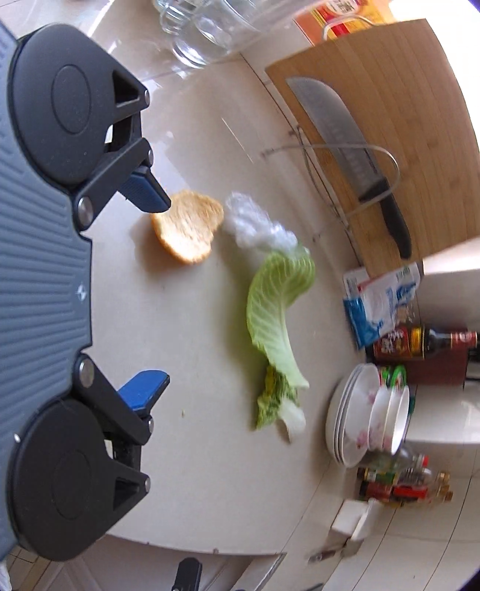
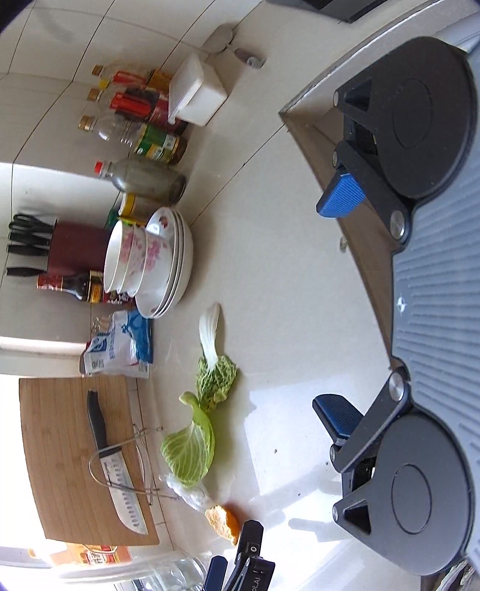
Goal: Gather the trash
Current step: 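Move both tools back over the counter toward the bread crust, then close the left tool on the toasted bread crust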
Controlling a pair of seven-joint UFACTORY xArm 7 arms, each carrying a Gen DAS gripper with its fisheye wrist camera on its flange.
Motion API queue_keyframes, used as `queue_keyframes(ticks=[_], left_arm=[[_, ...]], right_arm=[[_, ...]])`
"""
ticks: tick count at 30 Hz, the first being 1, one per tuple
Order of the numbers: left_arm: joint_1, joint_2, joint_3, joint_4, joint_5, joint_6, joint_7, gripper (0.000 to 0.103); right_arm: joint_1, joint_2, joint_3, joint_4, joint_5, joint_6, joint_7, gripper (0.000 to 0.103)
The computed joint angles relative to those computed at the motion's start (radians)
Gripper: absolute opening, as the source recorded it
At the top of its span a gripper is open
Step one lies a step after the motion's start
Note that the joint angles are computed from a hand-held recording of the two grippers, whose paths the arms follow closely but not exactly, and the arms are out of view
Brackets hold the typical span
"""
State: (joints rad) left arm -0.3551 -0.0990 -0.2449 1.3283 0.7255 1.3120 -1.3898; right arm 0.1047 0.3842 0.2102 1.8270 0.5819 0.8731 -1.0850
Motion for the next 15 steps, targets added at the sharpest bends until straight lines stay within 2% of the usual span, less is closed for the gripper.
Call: queue_keyframes(ticks=[5,13,15], left_arm=[[0.035,-0.063,0.019,-0.099,-0.048,-0.039,-0.065,0.087],[0.096,-0.082,0.028,-0.164,-0.068,-0.122,-0.096,0.082],[0.107,-0.081,0.03,-0.168,-0.07,-0.137,-0.095,0.075]], right_arm=[[0.032,0.035,0.014,0.054,-0.029,0.036,0.001,0.103],[0.075,0.098,0.026,0.149,-0.077,0.083,0.02,0.103],[0.082,0.111,0.03,0.168,-0.085,0.092,0.018,0.103]])
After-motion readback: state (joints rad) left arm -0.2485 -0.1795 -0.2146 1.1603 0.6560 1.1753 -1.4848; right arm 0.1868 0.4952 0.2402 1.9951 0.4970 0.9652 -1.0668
